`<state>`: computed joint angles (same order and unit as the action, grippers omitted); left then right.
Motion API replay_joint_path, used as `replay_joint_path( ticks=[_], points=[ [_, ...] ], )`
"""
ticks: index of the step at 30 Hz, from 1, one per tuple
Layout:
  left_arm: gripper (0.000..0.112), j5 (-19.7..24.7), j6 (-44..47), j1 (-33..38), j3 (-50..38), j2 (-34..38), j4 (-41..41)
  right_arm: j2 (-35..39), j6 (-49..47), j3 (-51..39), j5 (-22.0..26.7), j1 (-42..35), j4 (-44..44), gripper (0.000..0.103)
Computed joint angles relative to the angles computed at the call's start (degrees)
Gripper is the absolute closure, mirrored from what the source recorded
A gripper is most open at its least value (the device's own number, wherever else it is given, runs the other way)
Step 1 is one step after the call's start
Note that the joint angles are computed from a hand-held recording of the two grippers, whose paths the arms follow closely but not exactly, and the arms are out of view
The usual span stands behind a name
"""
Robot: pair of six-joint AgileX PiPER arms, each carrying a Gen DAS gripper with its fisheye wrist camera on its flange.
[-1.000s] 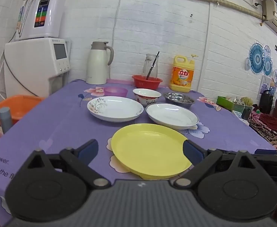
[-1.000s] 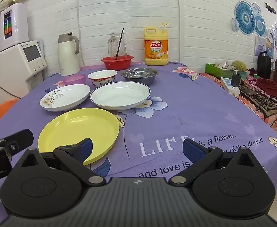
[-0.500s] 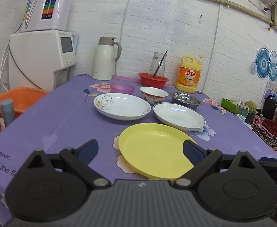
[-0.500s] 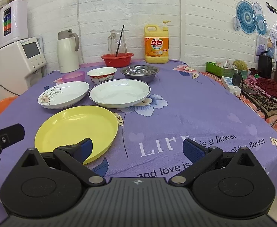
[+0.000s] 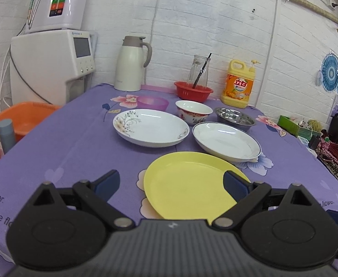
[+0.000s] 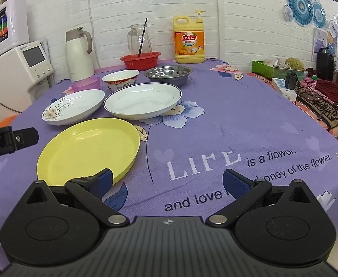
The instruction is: Organize plates and bowls
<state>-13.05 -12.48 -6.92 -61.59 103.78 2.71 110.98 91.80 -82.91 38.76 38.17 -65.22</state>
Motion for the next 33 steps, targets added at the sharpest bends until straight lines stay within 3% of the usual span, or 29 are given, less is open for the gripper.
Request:
replay_joint_path(
  ticks=[10,15,33],
  points=[
    [0.017,-3.2,-3.8,0.3,3.5,-2.1,3.8,-1.8,4.5,1.5,1.0,1.2,-5.2,0.0],
    [0.017,-4.2,0.9,-0.6,4.6,-2.4,-0.5,-2.8,7.6,2.9,0.7,1.9,-8.7,0.0],
    [0.017,-6.5,-0.4,-0.4,6.6,-3.2,0.8,-2.0,6.7,2.1,1.6,2.7,-8.6,0.0]
  ],
)
